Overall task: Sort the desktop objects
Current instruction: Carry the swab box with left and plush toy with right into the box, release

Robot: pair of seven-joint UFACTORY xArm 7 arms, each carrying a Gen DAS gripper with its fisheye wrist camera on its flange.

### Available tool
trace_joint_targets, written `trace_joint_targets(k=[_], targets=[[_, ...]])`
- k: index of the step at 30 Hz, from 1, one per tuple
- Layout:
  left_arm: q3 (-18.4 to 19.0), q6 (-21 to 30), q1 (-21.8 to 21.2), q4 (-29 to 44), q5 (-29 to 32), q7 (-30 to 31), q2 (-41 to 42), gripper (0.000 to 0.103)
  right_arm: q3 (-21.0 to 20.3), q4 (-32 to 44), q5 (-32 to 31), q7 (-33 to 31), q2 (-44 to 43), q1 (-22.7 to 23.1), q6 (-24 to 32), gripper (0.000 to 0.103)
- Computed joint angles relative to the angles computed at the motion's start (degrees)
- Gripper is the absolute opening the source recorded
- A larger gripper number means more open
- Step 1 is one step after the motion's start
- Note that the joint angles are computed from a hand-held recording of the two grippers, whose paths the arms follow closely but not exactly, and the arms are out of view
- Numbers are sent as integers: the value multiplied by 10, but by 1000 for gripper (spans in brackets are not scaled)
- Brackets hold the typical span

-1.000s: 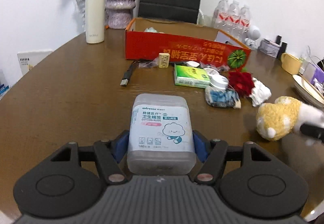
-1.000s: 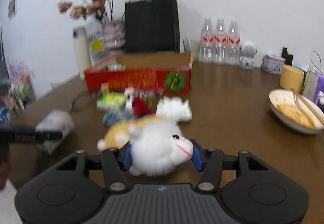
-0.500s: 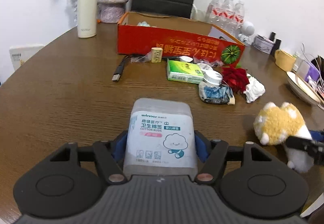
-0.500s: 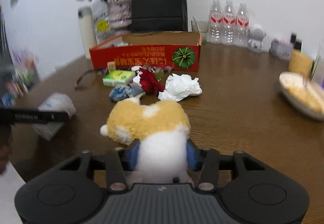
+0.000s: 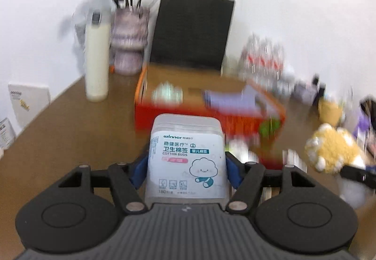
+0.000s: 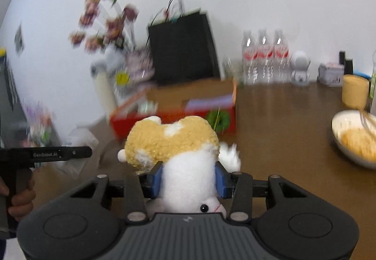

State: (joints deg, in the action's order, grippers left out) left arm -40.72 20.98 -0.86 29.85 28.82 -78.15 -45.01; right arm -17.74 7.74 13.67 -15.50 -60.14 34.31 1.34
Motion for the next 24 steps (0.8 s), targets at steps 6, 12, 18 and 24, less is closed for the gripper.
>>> trace_joint_targets(k=[6, 12, 18, 24], targets=[[27, 6, 134, 235, 263, -41, 268, 67, -116, 308, 252, -232, 328, 207, -92, 43], [-178, 221, 279, 483, 363, 38, 615, 67, -204, 657, 408, -268, 688, 205, 125, 43], [-126, 277, 198, 595, 364, 102, 756, 67, -453, 832, 480, -218, 988, 324, 314, 43], [-102, 247, 197, 584, 306, 144, 738, 73, -503, 879, 474, -174, 1080, 325, 376, 48]])
